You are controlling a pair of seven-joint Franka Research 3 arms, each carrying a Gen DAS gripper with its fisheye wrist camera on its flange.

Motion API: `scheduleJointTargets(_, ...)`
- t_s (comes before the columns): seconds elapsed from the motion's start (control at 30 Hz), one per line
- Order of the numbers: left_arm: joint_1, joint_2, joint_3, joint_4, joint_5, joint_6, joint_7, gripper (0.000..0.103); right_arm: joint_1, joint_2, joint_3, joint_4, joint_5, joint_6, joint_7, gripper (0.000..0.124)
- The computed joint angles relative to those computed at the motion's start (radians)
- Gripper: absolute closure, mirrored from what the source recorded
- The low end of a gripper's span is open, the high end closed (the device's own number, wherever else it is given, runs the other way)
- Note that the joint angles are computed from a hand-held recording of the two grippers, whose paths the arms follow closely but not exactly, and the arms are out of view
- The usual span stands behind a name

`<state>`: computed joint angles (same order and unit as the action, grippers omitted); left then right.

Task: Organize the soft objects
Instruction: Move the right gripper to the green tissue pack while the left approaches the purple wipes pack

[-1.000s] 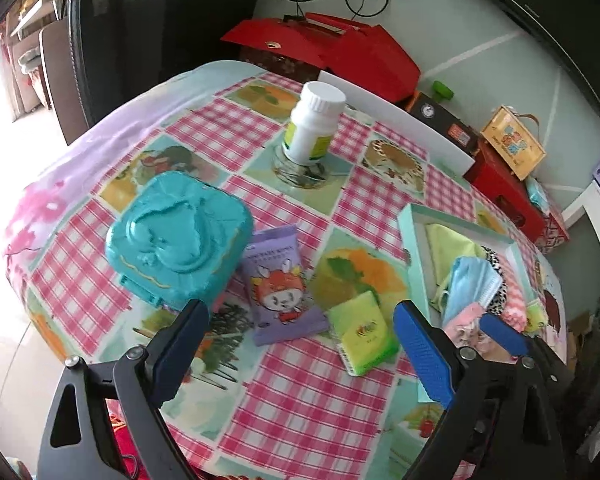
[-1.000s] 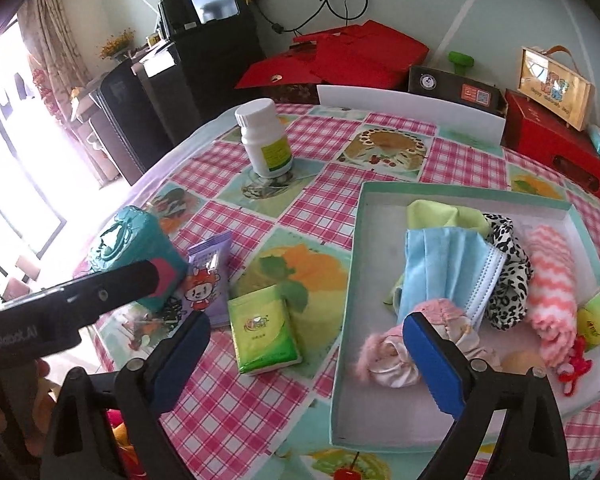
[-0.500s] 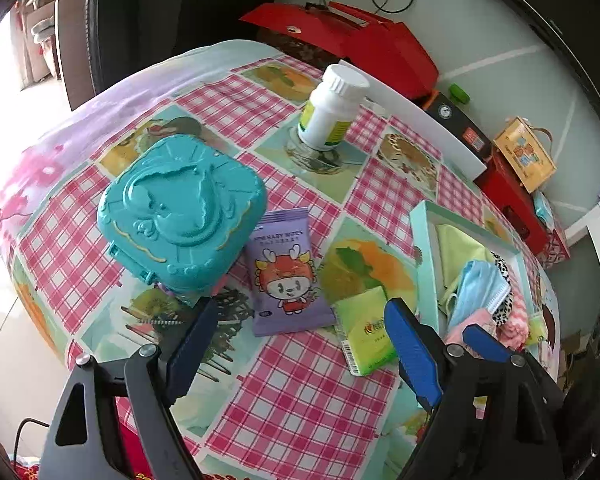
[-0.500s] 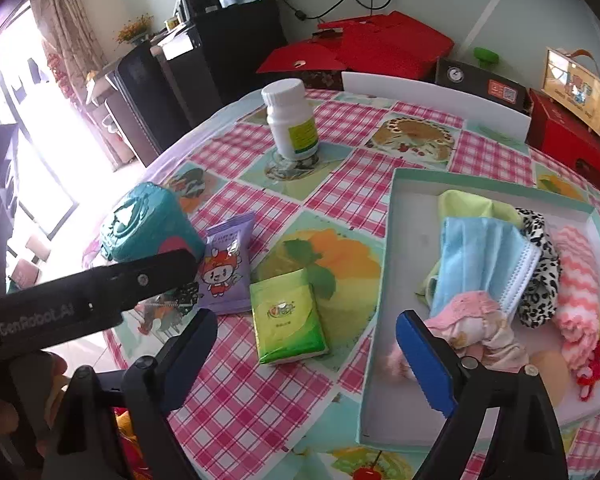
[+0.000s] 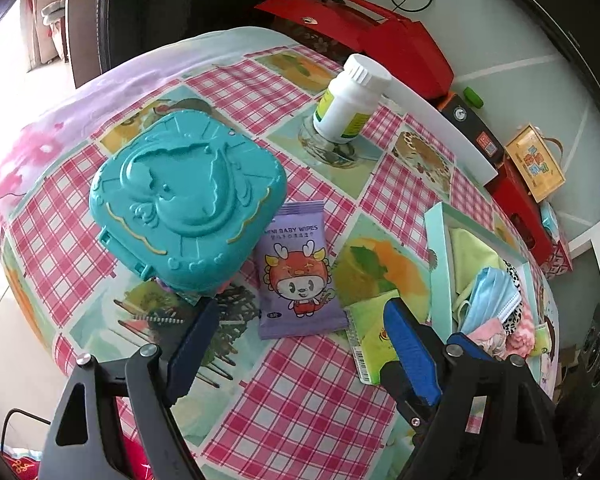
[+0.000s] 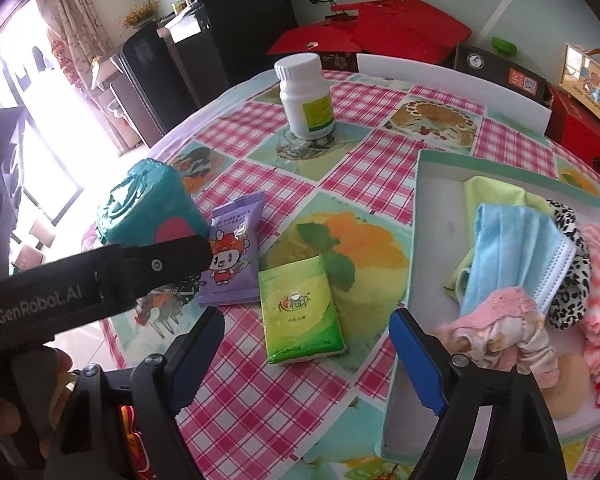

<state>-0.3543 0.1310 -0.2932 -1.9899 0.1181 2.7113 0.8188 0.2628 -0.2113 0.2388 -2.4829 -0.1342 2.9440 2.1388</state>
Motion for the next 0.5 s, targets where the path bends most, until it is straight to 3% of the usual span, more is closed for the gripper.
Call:
scheduleJointTargets(0.4,0.009,0.024,-0.011,0.011,-0.073,0.009,0.037,0.019,0.019,0.053,-0.012,0.041,-0.038,-0.031,-0.008,0.041)
scheduleJointTargets(0.47,0.009,0.033,-0.013,0.02,-0.081,0.004,0.037,0.035,0.026,0.059,-0.015,0.05,-0.048,-0.044,-0.012,0.043)
scheduleJointTargets(0.5,0.01,0.04,-0.015,0.026,-0.09,-0.002,0.042,0.035,0.034,0.065,-0.02,0.056,-0.042,-0.053,-0.019,0.044)
